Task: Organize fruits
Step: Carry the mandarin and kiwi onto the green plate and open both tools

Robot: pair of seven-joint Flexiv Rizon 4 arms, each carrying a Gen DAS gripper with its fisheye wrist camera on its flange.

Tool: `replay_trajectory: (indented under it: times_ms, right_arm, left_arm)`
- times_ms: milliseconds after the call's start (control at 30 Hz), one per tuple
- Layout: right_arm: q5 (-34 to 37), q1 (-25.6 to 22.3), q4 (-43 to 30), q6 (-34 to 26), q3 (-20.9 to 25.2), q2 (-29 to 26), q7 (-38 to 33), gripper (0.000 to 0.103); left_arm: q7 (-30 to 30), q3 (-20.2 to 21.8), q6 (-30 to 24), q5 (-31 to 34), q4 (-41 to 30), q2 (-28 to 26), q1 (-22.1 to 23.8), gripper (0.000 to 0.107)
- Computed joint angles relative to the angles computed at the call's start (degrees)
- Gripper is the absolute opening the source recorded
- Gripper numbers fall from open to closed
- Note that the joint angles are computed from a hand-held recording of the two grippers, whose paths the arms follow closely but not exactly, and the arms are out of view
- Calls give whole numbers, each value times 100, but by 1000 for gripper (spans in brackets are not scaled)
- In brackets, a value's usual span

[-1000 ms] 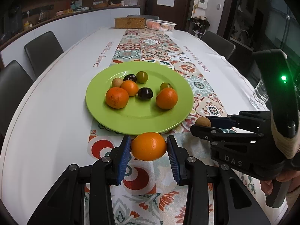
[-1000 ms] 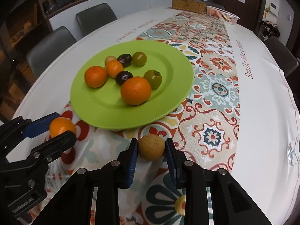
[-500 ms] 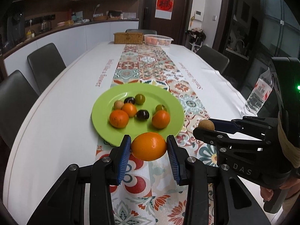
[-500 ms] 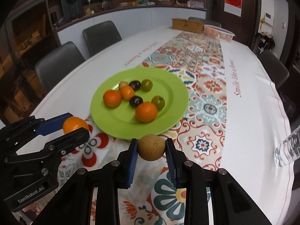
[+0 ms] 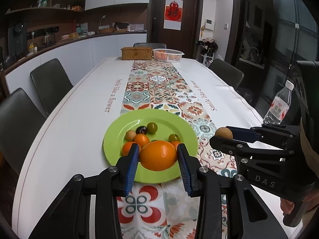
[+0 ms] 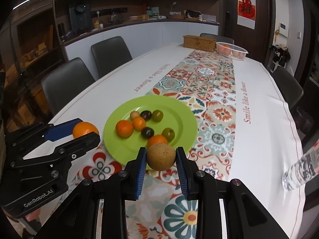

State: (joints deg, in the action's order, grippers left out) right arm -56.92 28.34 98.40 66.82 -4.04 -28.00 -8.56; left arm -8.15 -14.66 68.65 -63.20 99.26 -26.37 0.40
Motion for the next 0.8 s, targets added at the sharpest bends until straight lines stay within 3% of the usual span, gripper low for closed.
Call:
replay_trajectory:
  times_ms: [367, 800]
  right_arm:
    - [757, -166, -600, -109, 77, -440, -966, 31]
    - [2061, -310, -1628, -200, 138, -1236, -2335, 30]
  left_arm:
    - [-521, -45, -42, 784, -720, -570, 30, 38]
    - [-1924, -16, -679, 2314, -2063, -1584, 80, 38]
